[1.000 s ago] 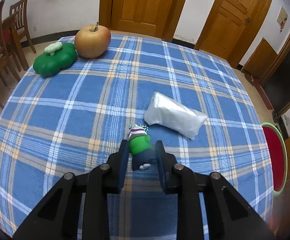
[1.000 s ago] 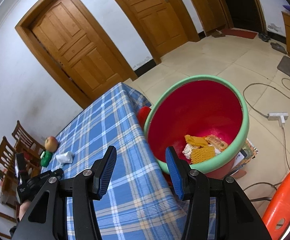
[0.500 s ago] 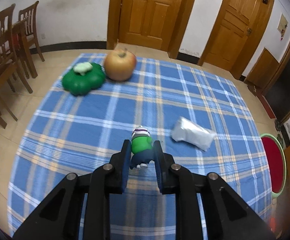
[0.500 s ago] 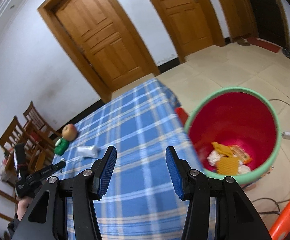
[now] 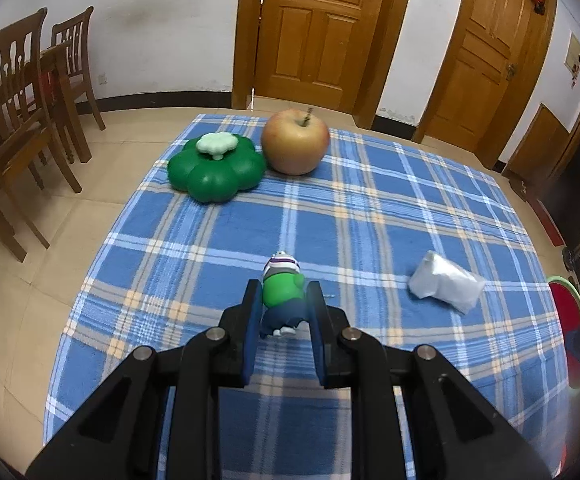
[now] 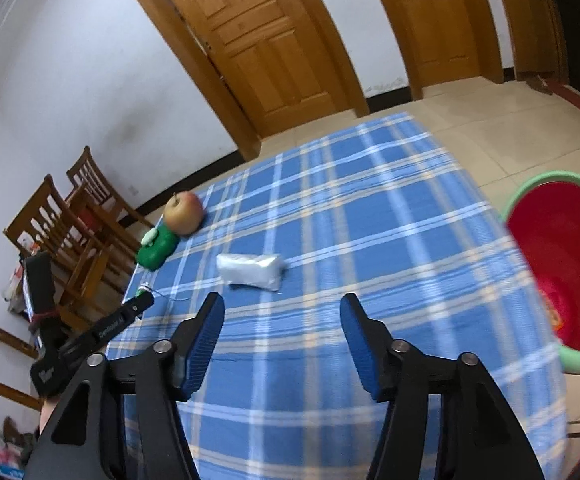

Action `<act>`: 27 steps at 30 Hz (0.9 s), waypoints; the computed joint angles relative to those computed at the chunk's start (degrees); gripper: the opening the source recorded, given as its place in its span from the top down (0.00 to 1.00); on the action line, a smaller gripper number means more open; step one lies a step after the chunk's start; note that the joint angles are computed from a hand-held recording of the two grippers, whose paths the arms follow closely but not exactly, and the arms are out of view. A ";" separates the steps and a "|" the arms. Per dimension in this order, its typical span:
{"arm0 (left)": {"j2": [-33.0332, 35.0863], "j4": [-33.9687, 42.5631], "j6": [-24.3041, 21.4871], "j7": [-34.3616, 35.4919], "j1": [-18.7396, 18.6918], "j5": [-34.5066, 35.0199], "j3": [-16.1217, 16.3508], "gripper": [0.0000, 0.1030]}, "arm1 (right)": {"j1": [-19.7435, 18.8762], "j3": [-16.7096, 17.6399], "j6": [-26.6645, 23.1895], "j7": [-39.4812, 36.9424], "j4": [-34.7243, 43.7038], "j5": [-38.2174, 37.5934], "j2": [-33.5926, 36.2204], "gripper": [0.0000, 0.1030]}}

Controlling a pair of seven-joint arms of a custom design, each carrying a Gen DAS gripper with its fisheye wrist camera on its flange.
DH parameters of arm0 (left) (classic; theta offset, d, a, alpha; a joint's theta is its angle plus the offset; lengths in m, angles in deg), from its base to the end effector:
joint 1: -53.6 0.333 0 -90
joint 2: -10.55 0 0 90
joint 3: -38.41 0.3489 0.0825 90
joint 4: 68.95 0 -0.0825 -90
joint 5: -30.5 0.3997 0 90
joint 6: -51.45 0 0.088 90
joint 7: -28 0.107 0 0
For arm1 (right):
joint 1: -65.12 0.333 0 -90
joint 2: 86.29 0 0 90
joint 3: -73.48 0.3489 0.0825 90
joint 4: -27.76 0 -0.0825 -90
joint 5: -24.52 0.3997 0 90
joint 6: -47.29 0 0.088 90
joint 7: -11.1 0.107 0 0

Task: Collect trash
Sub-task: 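Grasp the white tissue packet with the right tool while the left tool holds the green figure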

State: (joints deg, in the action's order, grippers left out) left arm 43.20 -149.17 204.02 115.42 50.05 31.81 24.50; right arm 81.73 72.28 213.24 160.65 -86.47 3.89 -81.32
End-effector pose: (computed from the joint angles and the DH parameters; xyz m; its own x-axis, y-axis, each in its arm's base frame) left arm 0.7690 -0.1907 0.4862 -0.2370 -0.9617 0.1376 -0.7620 0.0961 -0.6404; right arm 0.6093 0.1901 0.5379 -0.2556 -0.8689 -0.4238 -0.6309 0.4821 -0.6079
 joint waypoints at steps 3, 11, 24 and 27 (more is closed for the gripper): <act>0.03 -0.81 1.94 -1.40 -0.14 0.60 0.95 0.79 | 0.56 0.43 -1.50 -1.72 3.91 2.64 3.70 0.33; 0.90 -1.66 5.41 -4.32 0.68 1.66 1.05 0.79 | 4.39 -2.50 -6.96 -2.64 13.88 5.05 11.78 0.23; 2.40 -1.38 5.52 0.57 4.98 -4.01 -4.31 0.79 | 8.99 -7.25 -17.05 -4.09 30.51 3.04 23.67 0.21; 2.56 -1.39 5.19 1.96 5.44 -5.63 -4.90 0.79 | 9.34 -7.67 -19.74 -5.41 33.56 1.91 25.63 0.21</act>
State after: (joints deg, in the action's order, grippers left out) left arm 45.77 -150.56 209.22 117.38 55.49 26.18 19.59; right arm 91.07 64.60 193.49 155.24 -52.91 5.80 -55.69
